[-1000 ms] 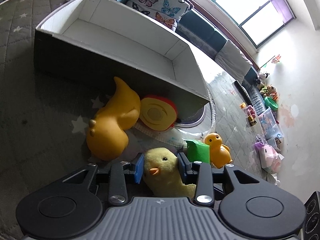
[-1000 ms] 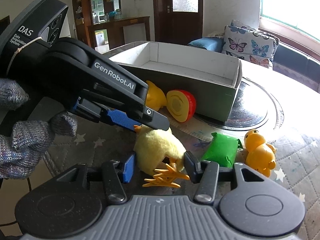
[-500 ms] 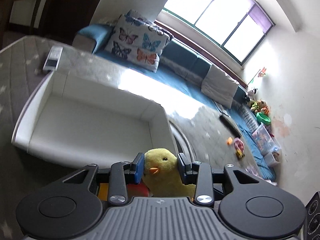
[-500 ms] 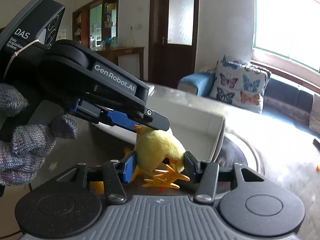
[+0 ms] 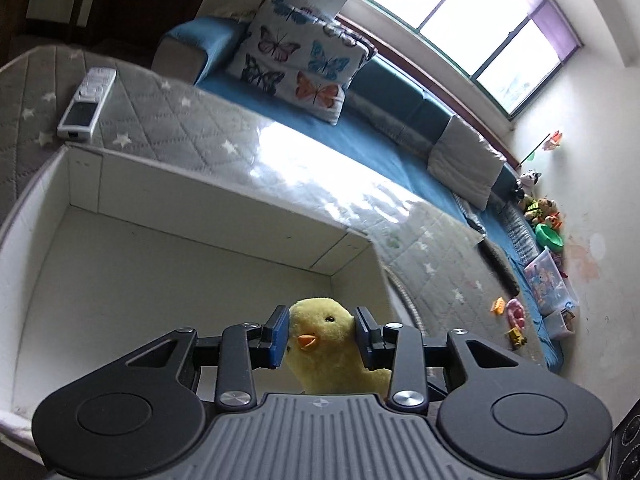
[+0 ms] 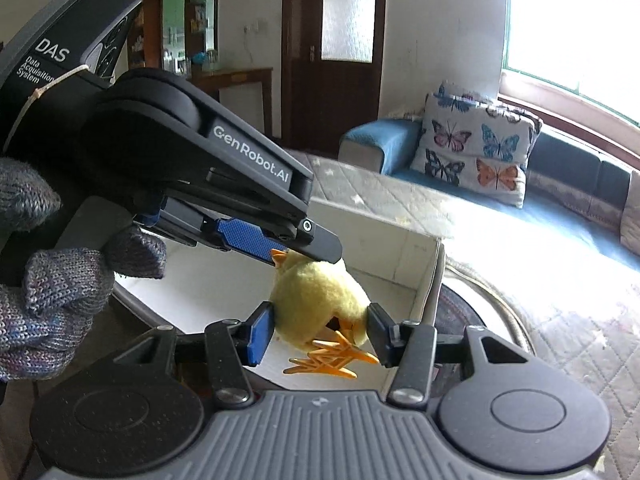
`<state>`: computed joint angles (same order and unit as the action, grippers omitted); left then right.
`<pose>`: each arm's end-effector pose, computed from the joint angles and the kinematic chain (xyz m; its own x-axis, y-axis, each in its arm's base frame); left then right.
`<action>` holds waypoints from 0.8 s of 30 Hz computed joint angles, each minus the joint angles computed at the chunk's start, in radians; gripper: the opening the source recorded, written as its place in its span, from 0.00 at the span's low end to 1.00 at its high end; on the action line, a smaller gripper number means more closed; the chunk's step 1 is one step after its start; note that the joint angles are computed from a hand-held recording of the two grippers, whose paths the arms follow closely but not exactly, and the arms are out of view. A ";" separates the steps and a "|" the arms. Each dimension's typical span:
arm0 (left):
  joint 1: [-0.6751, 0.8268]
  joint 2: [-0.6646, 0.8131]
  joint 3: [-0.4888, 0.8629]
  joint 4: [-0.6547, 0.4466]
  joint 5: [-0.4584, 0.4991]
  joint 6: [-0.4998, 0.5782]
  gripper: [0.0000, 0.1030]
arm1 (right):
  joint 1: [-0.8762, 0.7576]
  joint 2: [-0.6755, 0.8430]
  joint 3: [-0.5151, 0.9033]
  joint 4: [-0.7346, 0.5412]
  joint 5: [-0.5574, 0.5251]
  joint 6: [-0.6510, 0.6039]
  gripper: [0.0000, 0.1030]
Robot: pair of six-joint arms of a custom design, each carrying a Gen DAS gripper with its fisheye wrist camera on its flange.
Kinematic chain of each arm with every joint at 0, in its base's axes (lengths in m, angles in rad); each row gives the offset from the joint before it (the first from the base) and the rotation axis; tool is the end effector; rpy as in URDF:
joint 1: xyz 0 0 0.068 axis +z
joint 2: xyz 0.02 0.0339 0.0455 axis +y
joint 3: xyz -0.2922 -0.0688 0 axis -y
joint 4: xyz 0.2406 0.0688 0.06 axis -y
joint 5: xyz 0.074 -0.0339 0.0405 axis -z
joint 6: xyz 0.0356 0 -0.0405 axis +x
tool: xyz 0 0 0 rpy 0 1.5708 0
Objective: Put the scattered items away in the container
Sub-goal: 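Carry the plush chick in the left tool over the grey box, then open the left tool to drop the chick into the box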
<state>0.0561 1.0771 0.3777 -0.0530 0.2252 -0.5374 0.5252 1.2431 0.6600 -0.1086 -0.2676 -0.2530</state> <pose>0.1838 0.0024 0.1875 -0.6415 -0.5358 -0.5490 -0.2564 0.8243 -0.5048 0.2058 0.1301 0.2387 -0.3692 -0.4929 -0.7879 -0.7769 0.6290 -0.0295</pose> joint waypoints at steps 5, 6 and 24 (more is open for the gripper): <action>0.012 0.096 -0.005 0.059 0.004 0.011 0.37 | 0.029 0.068 0.015 0.011 0.037 0.009 0.49; 0.013 0.114 -0.003 0.065 0.006 0.011 0.37 | 0.035 0.078 0.016 0.012 0.045 0.010 0.49; -0.043 -0.028 -0.006 -0.017 -0.062 0.010 0.36 | 0.024 -0.010 0.000 -0.025 0.057 0.035 0.52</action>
